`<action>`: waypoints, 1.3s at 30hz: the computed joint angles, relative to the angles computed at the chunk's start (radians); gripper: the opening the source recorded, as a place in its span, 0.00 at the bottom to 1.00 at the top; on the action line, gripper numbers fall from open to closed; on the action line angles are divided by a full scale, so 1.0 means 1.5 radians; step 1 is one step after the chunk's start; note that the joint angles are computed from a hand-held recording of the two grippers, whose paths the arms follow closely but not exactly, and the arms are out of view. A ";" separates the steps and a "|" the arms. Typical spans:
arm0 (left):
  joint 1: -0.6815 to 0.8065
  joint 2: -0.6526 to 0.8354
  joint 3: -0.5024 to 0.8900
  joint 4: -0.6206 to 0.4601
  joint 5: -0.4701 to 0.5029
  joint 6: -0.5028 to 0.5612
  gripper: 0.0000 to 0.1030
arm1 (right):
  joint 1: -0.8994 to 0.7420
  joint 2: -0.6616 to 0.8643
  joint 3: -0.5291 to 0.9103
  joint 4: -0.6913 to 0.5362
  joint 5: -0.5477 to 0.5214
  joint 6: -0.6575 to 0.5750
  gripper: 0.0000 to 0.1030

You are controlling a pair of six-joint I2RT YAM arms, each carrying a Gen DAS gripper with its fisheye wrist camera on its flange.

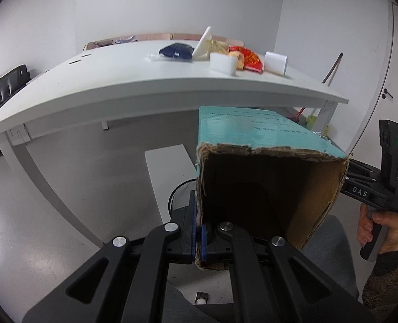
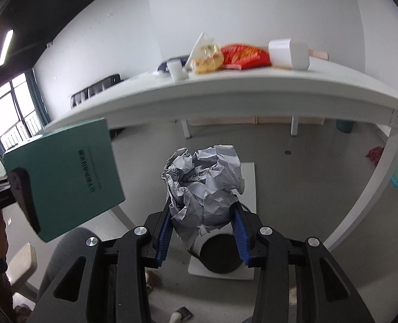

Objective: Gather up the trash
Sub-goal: 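Carry the teal box and paper ball down over the black wastebasket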

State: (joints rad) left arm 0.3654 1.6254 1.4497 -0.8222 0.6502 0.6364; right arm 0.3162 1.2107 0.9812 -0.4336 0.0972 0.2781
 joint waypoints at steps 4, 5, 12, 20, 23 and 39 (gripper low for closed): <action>-0.031 0.038 0.005 0.011 -0.032 -0.009 0.03 | -0.009 0.033 0.001 0.006 -0.008 0.000 0.43; -0.039 0.049 0.007 0.014 -0.038 -0.013 0.03 | -0.017 0.043 0.000 0.012 -0.021 -0.001 0.43; -0.102 0.142 0.033 0.045 -0.114 -0.056 0.03 | -0.050 0.176 0.021 0.043 -0.076 -0.025 0.43; -0.165 0.272 0.112 0.055 -0.222 -0.108 0.03 | -0.098 0.402 0.153 0.034 -0.149 -0.079 0.43; -0.191 0.336 0.176 0.029 -0.261 -0.128 0.03 | -0.110 0.476 0.217 0.010 -0.175 -0.098 0.43; -0.239 0.624 0.604 -0.145 -0.312 -0.158 0.03 | -0.145 0.781 0.598 -0.166 -0.217 -0.162 0.44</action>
